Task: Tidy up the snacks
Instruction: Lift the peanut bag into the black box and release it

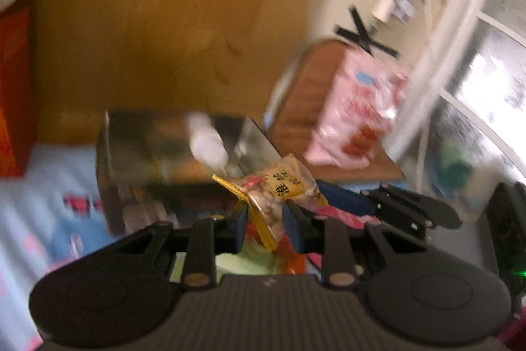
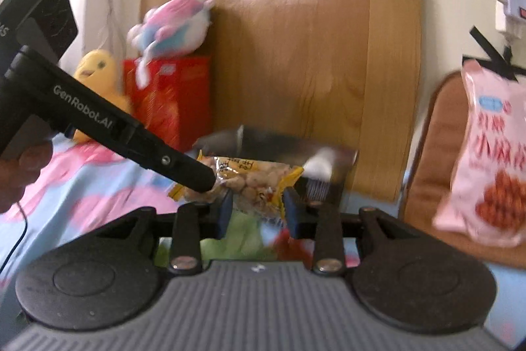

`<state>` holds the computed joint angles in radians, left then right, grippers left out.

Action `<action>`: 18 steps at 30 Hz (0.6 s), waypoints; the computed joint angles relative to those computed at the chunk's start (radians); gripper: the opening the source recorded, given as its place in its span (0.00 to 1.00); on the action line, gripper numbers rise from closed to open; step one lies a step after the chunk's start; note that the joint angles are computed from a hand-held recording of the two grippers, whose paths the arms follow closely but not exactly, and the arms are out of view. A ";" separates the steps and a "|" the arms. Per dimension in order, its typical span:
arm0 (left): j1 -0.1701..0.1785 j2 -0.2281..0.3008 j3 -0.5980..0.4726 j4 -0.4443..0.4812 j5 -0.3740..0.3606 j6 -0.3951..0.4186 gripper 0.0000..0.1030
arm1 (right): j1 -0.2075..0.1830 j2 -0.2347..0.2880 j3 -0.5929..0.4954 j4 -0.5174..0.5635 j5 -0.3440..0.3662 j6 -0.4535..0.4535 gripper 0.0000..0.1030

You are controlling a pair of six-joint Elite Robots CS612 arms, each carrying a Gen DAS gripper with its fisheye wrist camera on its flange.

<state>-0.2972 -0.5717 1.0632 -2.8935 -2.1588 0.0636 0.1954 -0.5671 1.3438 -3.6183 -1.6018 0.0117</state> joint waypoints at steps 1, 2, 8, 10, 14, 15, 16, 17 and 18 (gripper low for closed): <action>-0.001 0.018 -0.035 0.005 0.008 -0.011 0.23 | -0.004 0.014 -0.033 0.012 -0.002 0.002 0.35; -0.002 0.038 -0.072 0.015 0.015 -0.023 0.23 | -0.007 0.028 -0.067 0.027 -0.004 0.005 0.35; -0.010 0.138 -0.245 0.107 0.098 -0.123 0.27 | -0.022 0.094 -0.219 0.157 -0.007 0.047 0.38; -0.007 0.133 -0.224 0.074 0.117 -0.141 0.30 | -0.020 0.102 -0.235 0.176 -0.030 0.058 0.39; 0.017 0.094 -0.129 -0.004 0.034 -0.147 0.31 | -0.029 0.067 -0.154 0.098 -0.012 0.109 0.40; 0.019 0.083 -0.105 -0.006 0.020 -0.134 0.31 | -0.032 0.050 -0.118 0.084 0.012 0.126 0.43; 0.017 0.075 -0.089 0.002 0.017 -0.123 0.31 | -0.037 0.040 -0.098 0.090 0.047 0.148 0.46; 0.015 0.069 -0.077 0.013 0.017 -0.112 0.31 | -0.044 0.032 -0.084 0.109 0.092 0.170 0.49; 0.010 0.066 -0.069 0.032 0.023 -0.097 0.31 | -0.048 0.027 -0.071 0.129 0.131 0.192 0.49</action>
